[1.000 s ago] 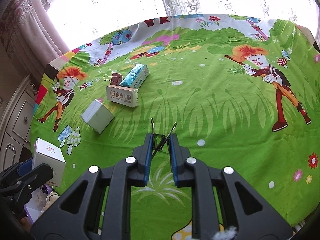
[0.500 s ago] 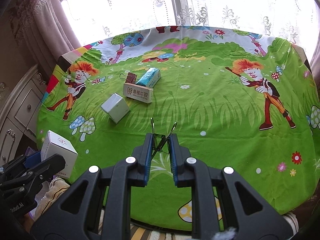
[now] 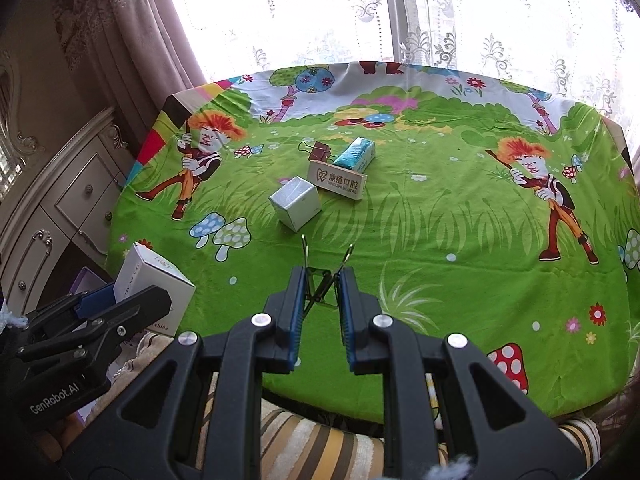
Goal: Organize rigid objects
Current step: 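Lift and carry the JIYIN MUSIC box and binder clip to the cardboard box, then open both tools to drop the box and clip into the cardboard box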
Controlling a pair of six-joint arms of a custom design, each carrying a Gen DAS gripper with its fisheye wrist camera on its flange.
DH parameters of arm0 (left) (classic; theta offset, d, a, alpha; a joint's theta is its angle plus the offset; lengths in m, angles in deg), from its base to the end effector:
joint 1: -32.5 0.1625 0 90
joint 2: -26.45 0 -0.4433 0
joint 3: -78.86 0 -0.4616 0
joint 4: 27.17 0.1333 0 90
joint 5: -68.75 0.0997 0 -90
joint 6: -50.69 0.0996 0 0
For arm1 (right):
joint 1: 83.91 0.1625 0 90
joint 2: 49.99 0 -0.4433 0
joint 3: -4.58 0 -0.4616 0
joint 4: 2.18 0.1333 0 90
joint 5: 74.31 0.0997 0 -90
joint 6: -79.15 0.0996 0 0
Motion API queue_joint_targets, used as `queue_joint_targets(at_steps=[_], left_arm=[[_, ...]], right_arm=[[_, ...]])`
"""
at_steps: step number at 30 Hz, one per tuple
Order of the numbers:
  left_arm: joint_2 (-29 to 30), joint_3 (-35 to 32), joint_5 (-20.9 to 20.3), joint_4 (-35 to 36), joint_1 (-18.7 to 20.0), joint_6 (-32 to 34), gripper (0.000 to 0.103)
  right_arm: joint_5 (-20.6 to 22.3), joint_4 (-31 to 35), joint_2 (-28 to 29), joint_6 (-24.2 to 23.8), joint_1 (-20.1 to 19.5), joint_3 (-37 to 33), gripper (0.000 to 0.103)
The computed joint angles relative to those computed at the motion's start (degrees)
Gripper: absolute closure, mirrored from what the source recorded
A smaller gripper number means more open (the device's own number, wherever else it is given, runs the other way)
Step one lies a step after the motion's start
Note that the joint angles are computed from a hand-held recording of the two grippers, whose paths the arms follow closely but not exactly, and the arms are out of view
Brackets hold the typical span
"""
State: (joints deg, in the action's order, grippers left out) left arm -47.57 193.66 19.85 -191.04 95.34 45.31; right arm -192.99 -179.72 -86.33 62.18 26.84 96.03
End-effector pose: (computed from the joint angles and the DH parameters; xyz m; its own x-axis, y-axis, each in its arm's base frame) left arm -0.0952 -0.6211 0.2787 -0.8665 -0.0453 -0.4971 0.3025 0.7445 -0.5952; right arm 0.3464 -0.6731 0.0263 -0.7846 -0.2975 0.5440 -0.5521 0.7345 -0.3947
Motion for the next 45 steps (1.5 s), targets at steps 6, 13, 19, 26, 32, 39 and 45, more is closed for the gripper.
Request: queue_joint_targets(at_steps=[6, 13, 19, 26, 32, 39, 45], left_arm=[[-2.58, 2.02, 0.53, -0.78, -0.04, -0.99, 0.055], [-6.81, 5.07, 0.93, -1.25, 0.17, -2.25, 0.055], [-11.12, 8.06, 1.64, -1.37, 0.62, -3.44, 0.055], [-16.2, 11.15, 3.75, -1.52, 1.55, -4.96, 0.055], [-20.61, 13.45, 5.5, -1.72, 3.09, -6.24, 0.055], [-25.26, 15.32, 8.29, -1.88, 4.84, -7.65, 0.055], [-28.94, 16.91, 10.7, -1.67, 5.71, -8.28, 0.055]], right_arm=[[1.11, 0.52, 0.06, -0.84, 1.87, 0.84, 0.083], [1.35, 1.24, 0.17, -1.59, 3.73, 1.25, 0.083], [1.27, 1.74, 0.68, -2.55, 5.61, 1.3, 0.082], [2.62, 3.62, 1.59, -3.89, 7.94, 1.25, 0.082], [3.49, 5.84, 2.81, -4.97, 10.01, 0.71, 0.082], [5.06, 8.36, 3.96, -6.51, 12.07, 0.21, 0.082], [5.87, 11.7, 5.85, -7.54, 13.27, -1.39, 0.082]])
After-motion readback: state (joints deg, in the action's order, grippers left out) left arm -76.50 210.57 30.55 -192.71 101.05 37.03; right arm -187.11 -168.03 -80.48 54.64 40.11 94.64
